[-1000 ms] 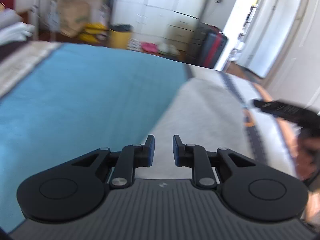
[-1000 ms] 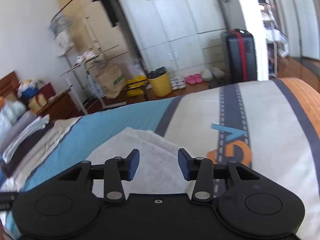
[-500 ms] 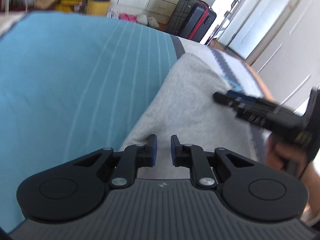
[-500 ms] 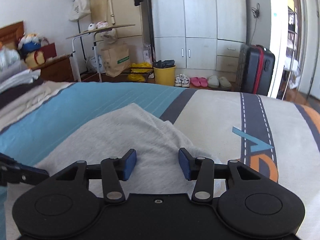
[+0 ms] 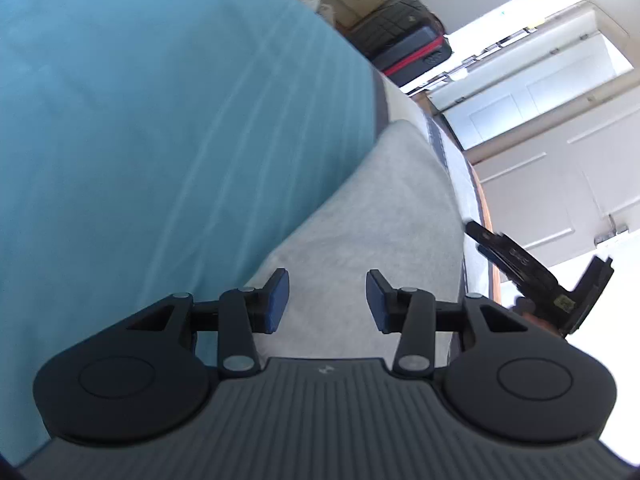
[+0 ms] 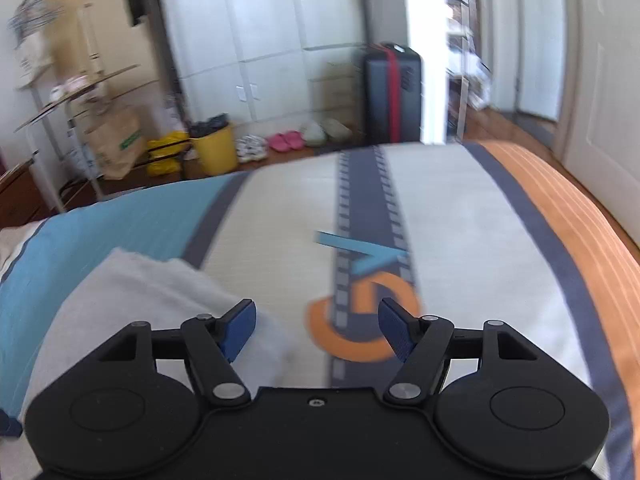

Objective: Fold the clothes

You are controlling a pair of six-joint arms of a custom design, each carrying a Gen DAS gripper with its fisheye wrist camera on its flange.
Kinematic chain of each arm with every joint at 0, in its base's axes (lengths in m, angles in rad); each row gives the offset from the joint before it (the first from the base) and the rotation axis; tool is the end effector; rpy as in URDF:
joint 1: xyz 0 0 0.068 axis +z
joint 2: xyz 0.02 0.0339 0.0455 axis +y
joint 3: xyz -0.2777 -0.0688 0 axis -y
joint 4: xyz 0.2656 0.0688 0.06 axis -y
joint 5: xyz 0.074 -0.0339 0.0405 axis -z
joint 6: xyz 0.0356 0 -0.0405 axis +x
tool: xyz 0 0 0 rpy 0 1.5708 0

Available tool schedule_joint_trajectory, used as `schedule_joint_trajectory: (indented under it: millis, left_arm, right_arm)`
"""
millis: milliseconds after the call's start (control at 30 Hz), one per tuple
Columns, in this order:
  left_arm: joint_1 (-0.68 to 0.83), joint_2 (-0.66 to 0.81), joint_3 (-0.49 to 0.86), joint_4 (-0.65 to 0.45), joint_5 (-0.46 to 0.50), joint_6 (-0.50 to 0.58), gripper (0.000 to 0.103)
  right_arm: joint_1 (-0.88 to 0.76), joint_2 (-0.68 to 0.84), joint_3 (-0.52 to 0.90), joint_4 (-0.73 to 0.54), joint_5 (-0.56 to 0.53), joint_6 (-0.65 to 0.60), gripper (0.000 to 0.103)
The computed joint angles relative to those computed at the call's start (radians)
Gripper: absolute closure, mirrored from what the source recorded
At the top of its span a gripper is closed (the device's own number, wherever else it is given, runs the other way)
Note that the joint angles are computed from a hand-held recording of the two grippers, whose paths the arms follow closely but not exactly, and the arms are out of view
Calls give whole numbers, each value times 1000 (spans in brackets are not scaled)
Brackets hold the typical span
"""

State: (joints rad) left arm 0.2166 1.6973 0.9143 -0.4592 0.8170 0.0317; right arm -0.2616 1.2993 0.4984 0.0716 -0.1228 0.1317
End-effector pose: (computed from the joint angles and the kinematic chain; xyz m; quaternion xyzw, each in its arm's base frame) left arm 0.3155 0.0429 0.1511 -0.0189 0.9075 -0.3703 0.1975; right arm 0.2475 -0.0617 0.1592 0.1534 0.8984 0.0294 0.4104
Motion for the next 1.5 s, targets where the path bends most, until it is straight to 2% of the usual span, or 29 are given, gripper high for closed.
schedule_joint_trajectory:
  millis: [67, 167, 200, 233, 300, 467, 500, 600, 667, 700, 733, 767, 800, 833, 867, 1000, 1067, 1133, 1167, 1200, 1233, 1333, 1433, 1500]
  left_arm:
    - [-27, -30, -6, -18, -77, 34, 61]
    - [-88, -91, -30, -28, -192, 75, 56]
    - [-106, -114, -42, -25, -222, 85, 53]
    - [-112, -129, -48, -28, -231, 91, 45]
    - [-104, -134, -51, -43, -221, 97, 38]
    - [-73, -125, -38, -63, -221, 59, 35]
    - [-73, -126, -37, -63, -233, 41, 32]
    - [-89, -149, -53, -41, -312, -3, 32]
    - [-105, -176, -67, -27, -357, -13, 32]
    - [-111, -190, -73, -24, -369, -19, 32]
    - [-117, -202, -79, -18, -367, -26, 32]
    - [-117, -205, -81, -15, -348, -28, 32]
    - [-109, -203, -78, -18, -316, -24, 31]
    - [-99, -200, -75, -24, -281, -24, 31]
    - [-89, -201, -75, -30, -251, -34, 31]
    - [-94, -339, -170, 59, -288, -102, 31]
    - [-68, -404, -204, 67, -215, -160, 31]
    - [12, -493, -285, 119, -66, -353, 27]
    - [52, -556, -360, 199, -4, -503, 23]
    - [75, -603, -417, 262, 33, -617, 21]
    - [67, -618, -446, 292, 43, -654, 21]
    - [22, -533, -487, 412, 79, -708, 21]
    - [24, -445, -524, 536, 128, -838, 21]
    - [19, -394, -543, 629, 141, -905, 21]
  right_arm:
    - [-109, -22, 14, -96, -185, 45, 31]
    - [-241, -14, 37, -237, -474, 80, 30]
    - [-267, -1, 44, -284, -558, 79, 30]
    - [-280, 8, 47, -327, -619, 71, 30]
    - [-258, 4, 33, -386, -661, 54, 30]
    - [-136, -44, -27, -446, -653, 23, 30]
    - [-117, -47, -40, -448, -655, 21, 30]
    - [-67, -44, -92, -438, -703, 52, 30]
    - [-27, 27, -144, -355, -812, 100, 30]
    - [9, 41, -179, -271, -832, 170, 29]
    - [45, 18, -220, -163, -813, 260, 30]
    - [84, 2, -259, -54, -788, 347, 34]
    - [124, -6, -295, 55, -756, 429, 49]
    - [159, -19, -322, 142, -718, 482, 70]
    - [172, -41, -333, 181, -699, 493, 80]
    - [141, -69, -340, 307, -767, 570, 82]
    - [116, -38, -356, 442, -812, 695, 82]
    - [105, 17, -356, 568, -831, 798, 82]
    - [106, 32, -346, 597, -828, 833, 82]
    - [114, 39, -337, 615, -819, 861, 82]
    - [133, 32, -328, 606, -799, 870, 82]
    - [163, 17, -318, 601, -775, 902, 82]
    - [140, 70, -359, 748, -805, 1003, 82]
    - [137, 93, -377, 798, -807, 1020, 82]
